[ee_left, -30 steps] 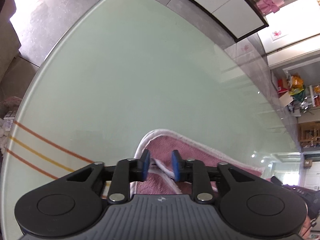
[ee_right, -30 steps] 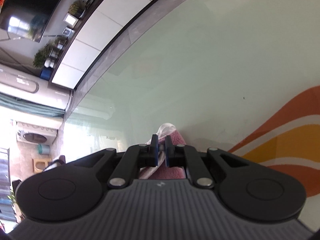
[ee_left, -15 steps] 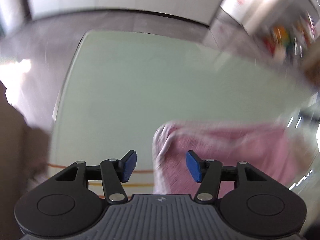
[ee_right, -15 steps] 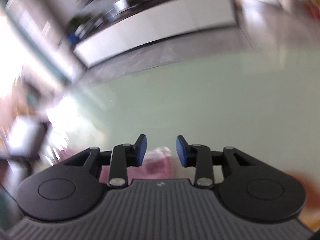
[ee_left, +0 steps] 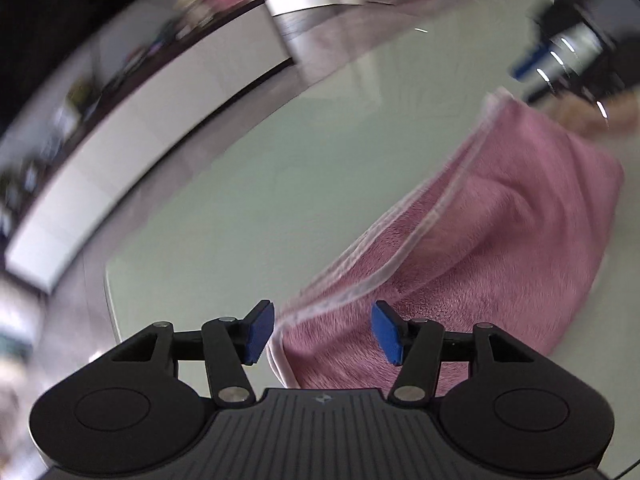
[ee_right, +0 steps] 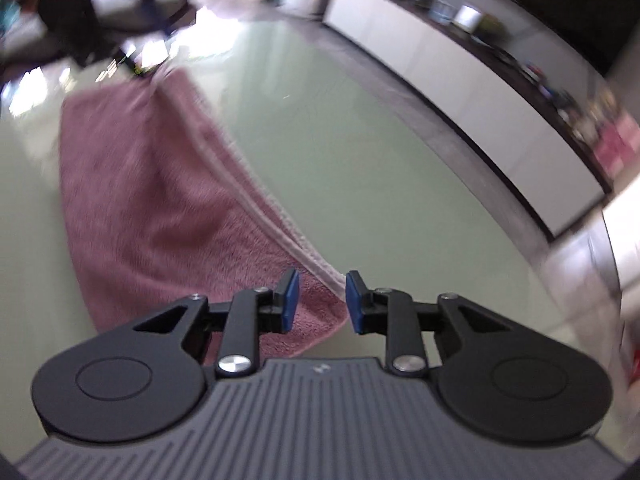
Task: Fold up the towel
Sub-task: 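Pinch the folded towel's edge with the left gripper while the right gripper pinches it too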
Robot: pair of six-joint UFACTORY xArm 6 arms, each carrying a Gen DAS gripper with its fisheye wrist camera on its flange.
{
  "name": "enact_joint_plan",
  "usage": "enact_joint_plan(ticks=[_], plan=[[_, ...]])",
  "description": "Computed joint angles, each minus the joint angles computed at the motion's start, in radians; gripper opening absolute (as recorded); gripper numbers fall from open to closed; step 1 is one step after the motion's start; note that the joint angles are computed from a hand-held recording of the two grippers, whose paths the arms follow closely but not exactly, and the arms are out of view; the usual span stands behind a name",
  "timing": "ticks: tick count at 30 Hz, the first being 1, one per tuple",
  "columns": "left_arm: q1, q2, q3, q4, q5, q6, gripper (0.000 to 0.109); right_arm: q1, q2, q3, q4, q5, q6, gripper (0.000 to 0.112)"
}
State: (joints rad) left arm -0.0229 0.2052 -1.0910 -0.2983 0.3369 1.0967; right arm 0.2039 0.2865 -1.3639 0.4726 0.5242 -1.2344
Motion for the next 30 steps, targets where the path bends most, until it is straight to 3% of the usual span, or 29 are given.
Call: enact_joint_plan(ticks=[4, 8, 14, 17, 24, 25, 27, 30], plan=[[0.016, 0.035, -0.07, 0.011, 0.068, 0.128, 0.045, -0.009, 0.074, -0.115, -0.041, 0.106, -0.054, 0.025], [0.039, 0.113, -0.203, 0.019, 0.215, 0.185, 0.033, -0.016, 0.208, -0.341, -0.13, 0.318, -0.026, 0.025], [0.077, 0.248, -0.442, 0.06, 0.481, 0.207, 0.032, -0.033, 0.34, -0.607, -0.18, 0.631, -0.024, 0.026], [0.089, 0.284, -0.509, 0.062, 0.549, 0.233, 0.032, -0.03, 0.402, -0.731, -0.188, 0.747, -0.026, 0.026], [0.071, 0.346, -0.587, 0.076, 0.619, 0.214, 0.03, -0.022, 0.489, -0.879, -0.239, 0.834, -0.001, 0.024], [0.07, 0.35, -0.588, 0.082, 0.62, 0.212, 0.028, -0.021, 0.49, -0.879, -0.243, 0.831, 0.0, 0.019], [0.071, 0.356, -0.592, 0.094, 0.621, 0.198, 0.012, -0.022, 0.498, -0.894, -0.248, 0.843, 0.009, 0.011], [0.076, 0.357, -0.594, 0.106, 0.627, 0.179, 0.005, -0.029, 0.499, -0.904, -0.243, 0.851, 0.016, 0.006]])
